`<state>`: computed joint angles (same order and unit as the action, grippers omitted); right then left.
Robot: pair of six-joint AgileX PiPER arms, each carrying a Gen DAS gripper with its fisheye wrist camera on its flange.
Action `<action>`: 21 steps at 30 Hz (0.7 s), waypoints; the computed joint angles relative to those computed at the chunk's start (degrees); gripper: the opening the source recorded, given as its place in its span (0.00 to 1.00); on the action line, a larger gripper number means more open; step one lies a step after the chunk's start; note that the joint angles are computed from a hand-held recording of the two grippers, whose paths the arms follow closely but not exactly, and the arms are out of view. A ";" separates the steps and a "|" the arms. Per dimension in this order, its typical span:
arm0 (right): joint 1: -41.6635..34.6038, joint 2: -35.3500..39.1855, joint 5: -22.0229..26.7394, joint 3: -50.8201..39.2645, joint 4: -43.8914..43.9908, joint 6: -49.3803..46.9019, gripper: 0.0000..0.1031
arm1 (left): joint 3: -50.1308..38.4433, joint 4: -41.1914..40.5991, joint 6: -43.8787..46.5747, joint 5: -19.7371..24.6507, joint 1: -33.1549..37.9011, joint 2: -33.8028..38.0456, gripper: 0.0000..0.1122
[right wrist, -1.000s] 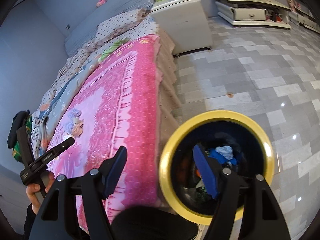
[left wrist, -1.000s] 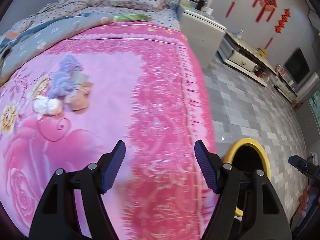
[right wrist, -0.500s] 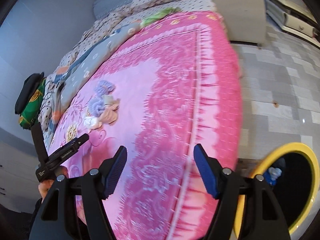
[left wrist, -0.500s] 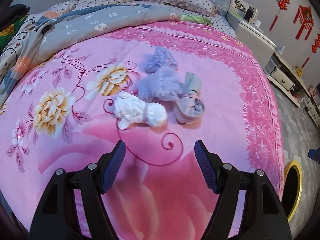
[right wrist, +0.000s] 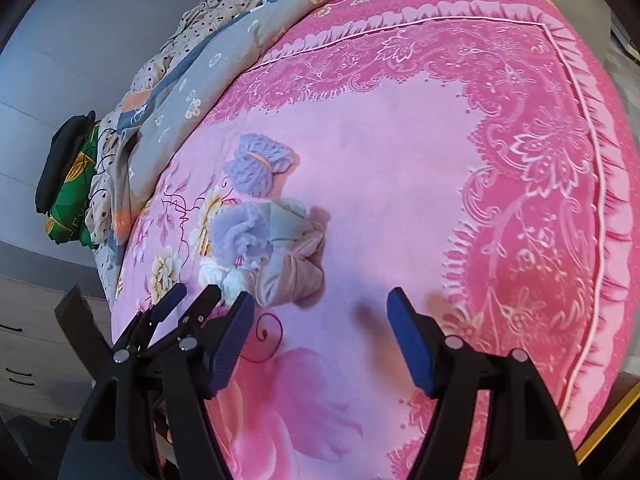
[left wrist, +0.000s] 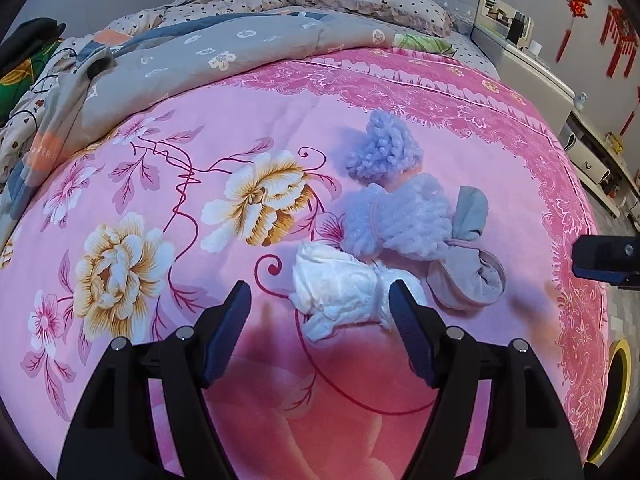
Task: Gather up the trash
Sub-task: 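Grasp the white crumpled tissue with the left tool while the right tool grasps the grey cloth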
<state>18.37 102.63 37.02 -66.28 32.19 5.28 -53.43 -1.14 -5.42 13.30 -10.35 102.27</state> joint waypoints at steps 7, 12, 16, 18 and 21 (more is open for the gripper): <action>1.16 12.28 4.27 -14.17 -3.94 6.04 0.63 | -3.45 -2.84 4.86 -0.30 0.98 3.82 0.60; 2.76 16.29 6.88 -19.07 -5.47 5.84 0.57 | -4.61 -7.85 12.36 -0.79 0.87 5.27 0.60; 3.62 19.59 9.05 -23.29 -8.98 9.09 0.47 | -5.00 -12.97 19.00 -1.00 0.62 6.15 0.59; 3.37 20.99 9.47 -24.70 -9.22 9.98 0.46 | -4.91 -17.82 24.33 -1.13 0.70 6.28 0.53; 3.49 22.90 10.37 -26.98 -9.41 9.90 0.39 | -4.60 -23.45 31.08 -0.96 0.12 6.36 0.44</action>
